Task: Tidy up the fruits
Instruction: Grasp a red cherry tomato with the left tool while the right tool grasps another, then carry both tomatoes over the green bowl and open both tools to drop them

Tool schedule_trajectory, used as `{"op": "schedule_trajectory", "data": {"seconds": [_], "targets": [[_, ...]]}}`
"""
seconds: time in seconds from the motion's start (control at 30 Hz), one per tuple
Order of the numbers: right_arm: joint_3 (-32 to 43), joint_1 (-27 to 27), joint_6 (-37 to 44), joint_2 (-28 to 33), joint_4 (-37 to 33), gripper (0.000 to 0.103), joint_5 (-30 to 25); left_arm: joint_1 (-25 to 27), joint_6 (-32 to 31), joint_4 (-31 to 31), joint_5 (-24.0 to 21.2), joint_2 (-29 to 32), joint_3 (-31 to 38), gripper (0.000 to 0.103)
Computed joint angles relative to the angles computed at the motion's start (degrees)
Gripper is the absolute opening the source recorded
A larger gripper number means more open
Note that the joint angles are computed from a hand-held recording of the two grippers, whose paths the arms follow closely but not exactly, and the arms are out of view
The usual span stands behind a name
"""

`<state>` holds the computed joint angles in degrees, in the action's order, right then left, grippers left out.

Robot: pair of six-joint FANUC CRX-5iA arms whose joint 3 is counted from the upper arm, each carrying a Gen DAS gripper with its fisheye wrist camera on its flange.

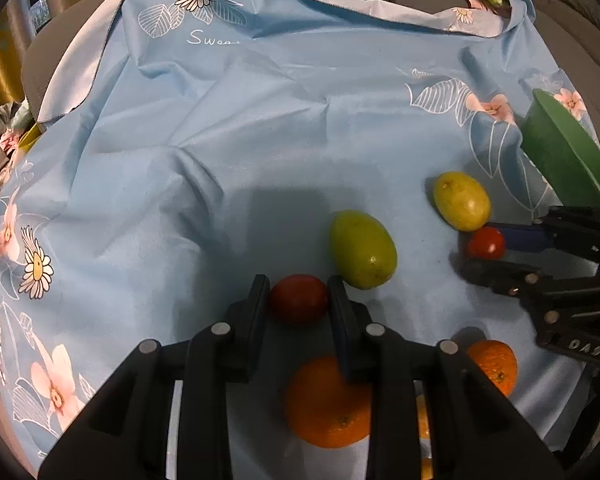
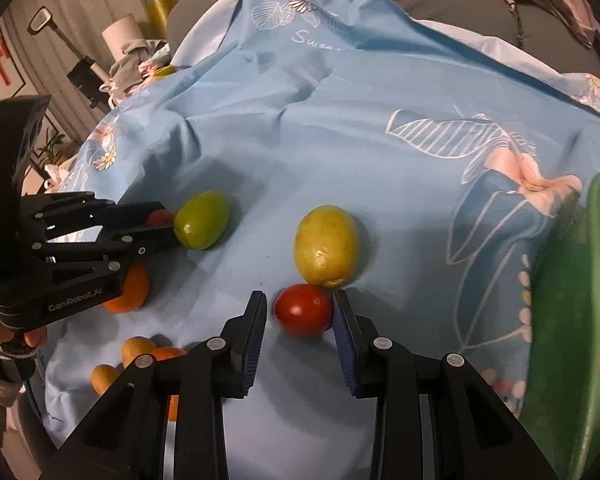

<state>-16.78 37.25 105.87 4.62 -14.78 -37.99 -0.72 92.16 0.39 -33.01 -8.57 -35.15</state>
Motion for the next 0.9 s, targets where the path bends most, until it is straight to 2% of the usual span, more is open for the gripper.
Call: {"op": "schedule_trajectory", "data": {"seconds": [0.1, 0.17, 0.5, 0.67, 0.9], "targets": [[-1.25, 0.99, -0.29, -0.47, 1.44, 0.035, 1.98, -0.28, 0.36, 0.62, 0.44, -0.72, -0.7, 0.029], [-1.41, 0.9, 0.37, -0.61, 0.97, 0.029, 2.28, -0.2, 0.48, 1.1, 0.37, -1.15, -1.03, 0.029], [-3.13, -1.11, 3.59, -5.45, -3.63, 0.029, 1.5, -2.41, 2.99, 1.14, -0.11, -7.84, -2.92, 0.029], [-5.74, -2.04, 3.39, -10.44, -3.73, 0.029, 2.18, -5.41, 4.63, 0.64, -0.16, -10.7, -2.44, 0.029], [-10.51, -3.55, -2.48, -17.15, 0.52, 0.029, 4.98, -11.44, 8.07, -1.48, -0.28, -10.33, 0.61, 0.029]]}}
